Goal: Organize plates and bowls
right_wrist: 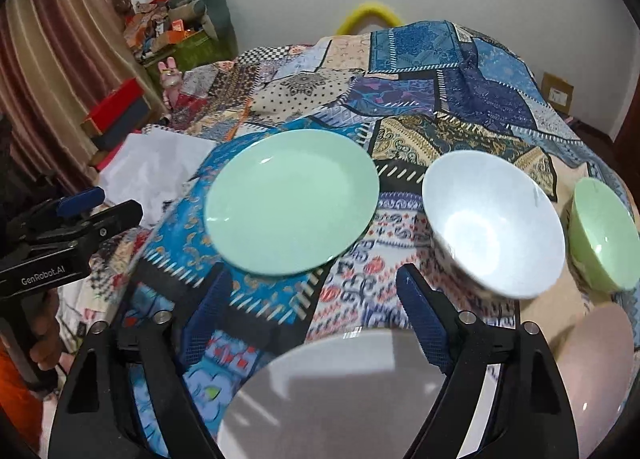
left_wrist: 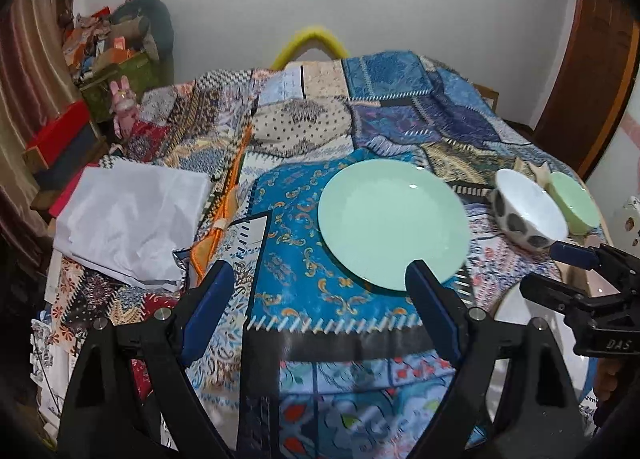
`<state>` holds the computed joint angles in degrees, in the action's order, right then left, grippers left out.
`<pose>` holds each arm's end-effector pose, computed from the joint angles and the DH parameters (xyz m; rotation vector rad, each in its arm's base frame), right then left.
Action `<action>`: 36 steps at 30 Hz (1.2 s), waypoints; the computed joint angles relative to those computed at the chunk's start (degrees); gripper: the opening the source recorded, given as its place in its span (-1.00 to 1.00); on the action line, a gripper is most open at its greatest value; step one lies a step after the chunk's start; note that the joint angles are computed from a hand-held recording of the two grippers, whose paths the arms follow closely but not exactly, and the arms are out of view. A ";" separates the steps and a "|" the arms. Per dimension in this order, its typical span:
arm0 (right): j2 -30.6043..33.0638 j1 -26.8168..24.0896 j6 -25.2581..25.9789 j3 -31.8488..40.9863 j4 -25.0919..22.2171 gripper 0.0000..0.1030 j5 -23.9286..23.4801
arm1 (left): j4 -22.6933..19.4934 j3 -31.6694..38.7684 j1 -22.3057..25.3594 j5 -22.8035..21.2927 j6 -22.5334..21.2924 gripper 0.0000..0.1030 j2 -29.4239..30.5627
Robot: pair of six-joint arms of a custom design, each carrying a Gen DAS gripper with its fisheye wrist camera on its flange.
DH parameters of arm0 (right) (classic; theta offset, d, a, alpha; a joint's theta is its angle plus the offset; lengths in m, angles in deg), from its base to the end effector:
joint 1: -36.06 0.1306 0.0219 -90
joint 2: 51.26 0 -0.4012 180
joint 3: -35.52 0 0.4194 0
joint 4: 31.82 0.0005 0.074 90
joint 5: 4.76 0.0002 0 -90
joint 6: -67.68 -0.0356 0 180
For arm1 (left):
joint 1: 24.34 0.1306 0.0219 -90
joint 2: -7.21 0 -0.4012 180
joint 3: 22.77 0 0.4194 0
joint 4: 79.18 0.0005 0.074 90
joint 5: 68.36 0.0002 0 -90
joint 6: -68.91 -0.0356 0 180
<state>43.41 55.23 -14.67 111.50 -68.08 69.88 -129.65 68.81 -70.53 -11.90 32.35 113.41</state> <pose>0.4825 0.1772 0.3073 -0.6912 2.4347 0.4194 0.4175 -0.4075 0.3159 -0.3142 2.4085 0.0623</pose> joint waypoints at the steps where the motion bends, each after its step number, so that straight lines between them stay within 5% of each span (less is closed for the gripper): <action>1: 0.56 0.14 0.24 0.43 -0.08 0.44 0.33 | 0.48 -0.08 0.60 0.84 -0.53 0.71 0.28; 8: 5.57 0.62 -0.79 4.39 -2.70 -0.06 0.55 | 3.91 0.24 4.60 6.01 -5.42 0.68 3.54; 16: 9.61 1.28 -1.66 7.85 -5.56 -0.39 3.36 | 5.94 1.01 8.30 12.81 -8.22 0.12 6.58; 25: 12.58 1.38 -2.94 10.57 -6.88 -0.46 5.50 | 7.72 2.64 10.78 16.31 -11.30 -0.26 9.25; 36: 14.72 1.56 -5.69 12.45 -6.60 -0.45 4.13 | 8.26 6.33 12.94 20.45 -14.75 -0.31 12.77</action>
